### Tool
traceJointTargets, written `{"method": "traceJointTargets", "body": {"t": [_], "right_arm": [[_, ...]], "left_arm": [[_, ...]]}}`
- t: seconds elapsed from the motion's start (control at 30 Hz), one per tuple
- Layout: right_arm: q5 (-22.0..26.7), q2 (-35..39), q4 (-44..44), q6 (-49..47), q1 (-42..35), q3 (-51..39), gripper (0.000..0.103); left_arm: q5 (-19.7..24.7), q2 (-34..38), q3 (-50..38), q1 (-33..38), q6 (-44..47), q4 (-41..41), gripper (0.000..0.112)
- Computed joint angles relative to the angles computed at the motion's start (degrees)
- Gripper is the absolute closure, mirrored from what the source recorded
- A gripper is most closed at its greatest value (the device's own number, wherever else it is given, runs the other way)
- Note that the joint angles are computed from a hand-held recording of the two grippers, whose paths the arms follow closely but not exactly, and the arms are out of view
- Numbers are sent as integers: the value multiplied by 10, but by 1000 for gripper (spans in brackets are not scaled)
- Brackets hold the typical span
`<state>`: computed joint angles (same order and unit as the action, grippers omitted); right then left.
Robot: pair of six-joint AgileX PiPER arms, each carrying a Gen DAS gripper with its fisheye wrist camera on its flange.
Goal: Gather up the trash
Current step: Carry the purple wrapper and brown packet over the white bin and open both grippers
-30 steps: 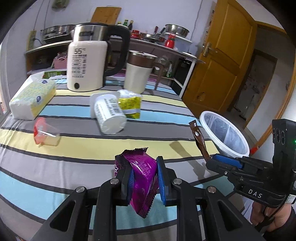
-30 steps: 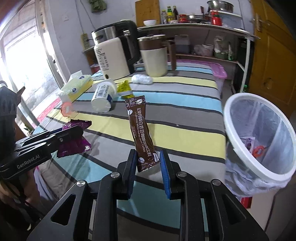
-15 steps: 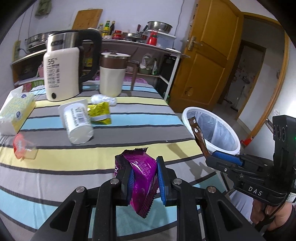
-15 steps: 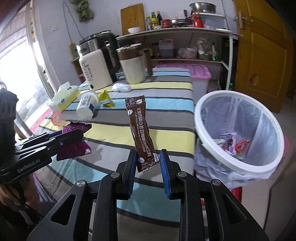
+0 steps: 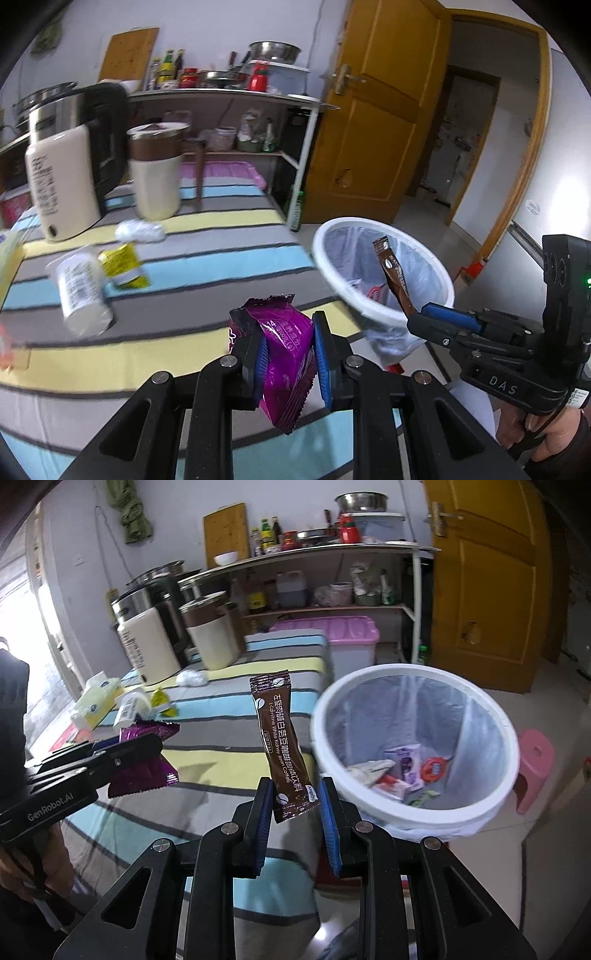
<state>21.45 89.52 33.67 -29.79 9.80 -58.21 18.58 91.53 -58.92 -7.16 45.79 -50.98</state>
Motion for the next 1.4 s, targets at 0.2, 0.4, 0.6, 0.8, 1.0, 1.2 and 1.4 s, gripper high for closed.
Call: {"method": "traceJointTargets", "body": {"t": [0.2, 0.4, 0.6, 0.8, 1.0, 1.2, 1.4], "right_arm": [[0, -4, -13, 10, -41, 0, 77], [0, 3, -20, 11, -75, -6, 77], [-1, 20, -26, 15, -98, -17, 77], [-1, 40, -36, 26, -109, -34, 77], [1, 58, -55, 45, -112, -51, 76], [4, 72, -74, 66, -115, -63, 76], [12, 88, -95, 88, -116, -77, 74]], "left_arm": [[10, 48, -71, -42, -40, 38, 89], [23, 100, -142, -77, -74, 68, 89], [38, 145, -196, -97, -90, 82, 89], [57, 191, -255, -108, -120, 109, 89], [78, 231, -307, -113, -129, 117, 89], [98, 267, -351, -115, -144, 133, 89], [118, 290, -379, -115, -149, 127, 87]]}}
